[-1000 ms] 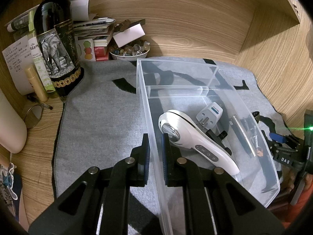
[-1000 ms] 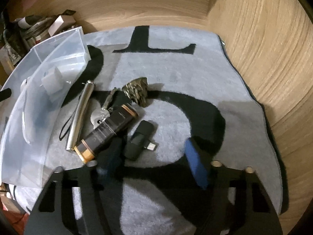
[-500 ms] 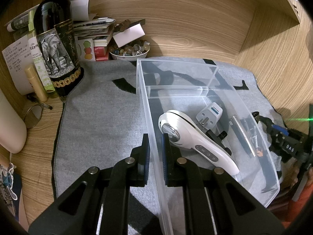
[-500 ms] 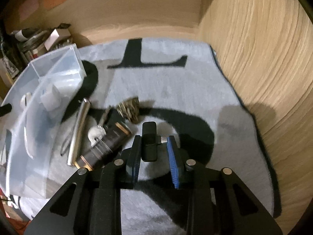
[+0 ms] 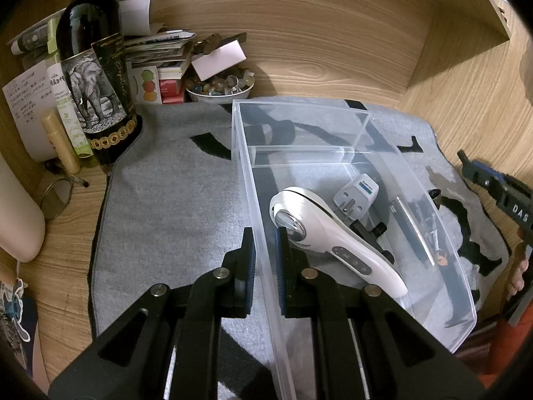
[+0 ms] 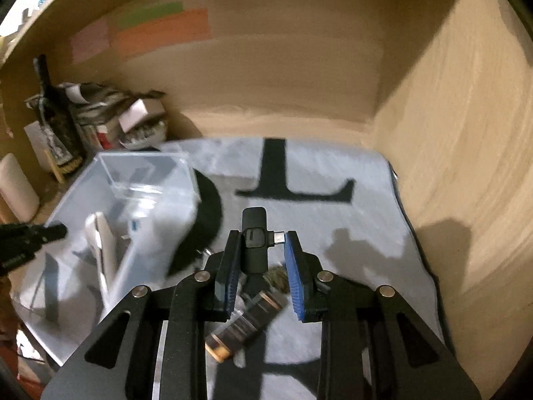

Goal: Organize rigid objects
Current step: 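Grasp the small black connector on the rug with the right gripper, then carry the black connector with the right gripper over the box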

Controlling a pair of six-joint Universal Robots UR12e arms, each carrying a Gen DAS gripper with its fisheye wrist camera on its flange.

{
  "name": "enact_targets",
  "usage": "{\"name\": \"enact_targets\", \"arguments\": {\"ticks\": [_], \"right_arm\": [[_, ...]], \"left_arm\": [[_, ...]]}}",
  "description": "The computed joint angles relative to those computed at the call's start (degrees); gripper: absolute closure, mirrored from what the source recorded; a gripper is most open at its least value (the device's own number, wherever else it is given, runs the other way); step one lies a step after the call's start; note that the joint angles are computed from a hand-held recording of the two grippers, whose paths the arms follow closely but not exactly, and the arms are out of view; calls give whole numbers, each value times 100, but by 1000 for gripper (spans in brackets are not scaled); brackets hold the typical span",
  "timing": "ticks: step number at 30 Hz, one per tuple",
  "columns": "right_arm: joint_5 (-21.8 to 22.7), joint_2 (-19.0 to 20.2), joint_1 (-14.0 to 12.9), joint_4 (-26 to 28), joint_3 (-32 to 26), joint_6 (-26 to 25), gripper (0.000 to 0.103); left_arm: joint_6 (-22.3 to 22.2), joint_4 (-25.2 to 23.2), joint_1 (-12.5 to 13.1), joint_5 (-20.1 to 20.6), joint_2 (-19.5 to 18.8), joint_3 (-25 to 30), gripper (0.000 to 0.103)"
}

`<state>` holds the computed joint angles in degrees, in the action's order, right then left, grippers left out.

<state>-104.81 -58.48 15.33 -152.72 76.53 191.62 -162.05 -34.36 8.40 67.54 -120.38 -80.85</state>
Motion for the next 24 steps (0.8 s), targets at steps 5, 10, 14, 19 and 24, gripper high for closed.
{"name": "enact_targets", "arguments": {"ticks": [5,10,14,19,24], "right_arm": [[170,127,48,-181,-199,-237,79],[405,248,101,-308,-387,-510,79],[584,329,149,-309,-510,-726,79],[775,423,200,-206,-642,-923,79],[988,510,224,38,-760,-1044,79]], "left_arm": [[-7,9,-1,5,-1,-1,93],[-1,1,0,2,-1,2,93],[3,5,2,0,0,-1,93],[0,9,1,1,1,-4,93],[0,10,1,1,2,-6,93]]}}
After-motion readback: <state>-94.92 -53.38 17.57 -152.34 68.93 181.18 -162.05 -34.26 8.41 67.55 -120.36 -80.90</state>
